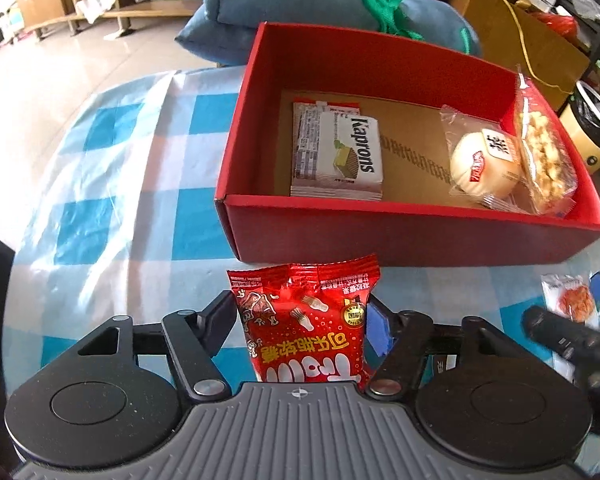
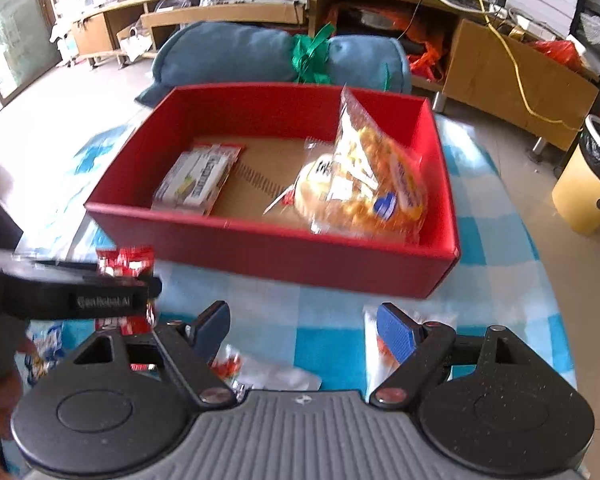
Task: Organize snacks
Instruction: 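Grasp the red candy packet with the left tool while the right tool grasps the blue WAFER BISCUIT packet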
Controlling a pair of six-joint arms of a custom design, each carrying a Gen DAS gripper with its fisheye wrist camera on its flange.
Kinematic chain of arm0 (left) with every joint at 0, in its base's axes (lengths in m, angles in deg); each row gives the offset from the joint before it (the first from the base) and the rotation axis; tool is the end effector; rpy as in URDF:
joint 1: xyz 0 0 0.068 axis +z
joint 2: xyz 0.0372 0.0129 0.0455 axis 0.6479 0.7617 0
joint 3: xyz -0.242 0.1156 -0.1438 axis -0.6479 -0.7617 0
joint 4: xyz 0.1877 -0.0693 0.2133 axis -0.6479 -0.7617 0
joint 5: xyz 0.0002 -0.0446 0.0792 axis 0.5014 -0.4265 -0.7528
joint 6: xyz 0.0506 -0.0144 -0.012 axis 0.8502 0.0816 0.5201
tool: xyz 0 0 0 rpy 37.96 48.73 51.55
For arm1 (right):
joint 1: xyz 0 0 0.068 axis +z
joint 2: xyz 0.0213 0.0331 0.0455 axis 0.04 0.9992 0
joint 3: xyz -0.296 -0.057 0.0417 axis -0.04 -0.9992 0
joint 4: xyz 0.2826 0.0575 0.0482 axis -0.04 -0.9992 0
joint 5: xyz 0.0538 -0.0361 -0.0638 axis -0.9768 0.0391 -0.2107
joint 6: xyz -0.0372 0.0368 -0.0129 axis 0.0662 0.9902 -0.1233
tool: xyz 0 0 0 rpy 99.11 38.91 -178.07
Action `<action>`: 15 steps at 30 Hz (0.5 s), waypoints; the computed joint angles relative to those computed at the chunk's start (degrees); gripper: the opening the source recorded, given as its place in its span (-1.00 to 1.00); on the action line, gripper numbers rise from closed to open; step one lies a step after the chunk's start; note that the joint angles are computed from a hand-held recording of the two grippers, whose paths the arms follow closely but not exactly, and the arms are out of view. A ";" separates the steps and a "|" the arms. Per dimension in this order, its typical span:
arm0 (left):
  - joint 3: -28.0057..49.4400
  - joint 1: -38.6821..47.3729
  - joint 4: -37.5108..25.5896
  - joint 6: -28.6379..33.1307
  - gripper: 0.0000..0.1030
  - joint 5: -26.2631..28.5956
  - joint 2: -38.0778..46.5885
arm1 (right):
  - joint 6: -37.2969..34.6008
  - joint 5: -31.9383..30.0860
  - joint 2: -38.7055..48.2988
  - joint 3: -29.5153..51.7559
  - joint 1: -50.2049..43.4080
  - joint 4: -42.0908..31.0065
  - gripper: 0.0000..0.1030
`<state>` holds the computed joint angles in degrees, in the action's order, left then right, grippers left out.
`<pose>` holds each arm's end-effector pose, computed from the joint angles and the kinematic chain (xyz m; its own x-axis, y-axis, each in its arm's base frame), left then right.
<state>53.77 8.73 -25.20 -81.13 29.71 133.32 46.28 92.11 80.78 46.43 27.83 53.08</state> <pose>0.3310 -0.1980 0.1568 -0.8872 0.0632 -0.4571 0.1069 0.9918 -0.0703 0.2990 0.1364 0.1980 -0.8464 -0.0435 -0.5307 -0.0750 0.9965 0.0379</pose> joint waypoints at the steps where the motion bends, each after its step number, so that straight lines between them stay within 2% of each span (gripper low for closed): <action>1: -0.01 -0.10 0.14 0.16 0.41 0.06 -0.06 | 0.32 0.00 -0.35 -0.30 0.30 -0.32 0.47; 11: 0.51 0.43 0.72 -0.17 0.46 1.16 1.82 | 5.24 0.22 -5.62 -5.10 3.53 -4.81 0.47; 15: 1.68 -0.05 0.40 -0.17 0.64 1.37 3.11 | 7.44 0.05 -6.65 -7.42 5.86 -6.54 0.47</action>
<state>55.44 8.67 -24.80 -81.30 31.08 136.43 53.72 92.16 74.13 39.01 33.69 46.54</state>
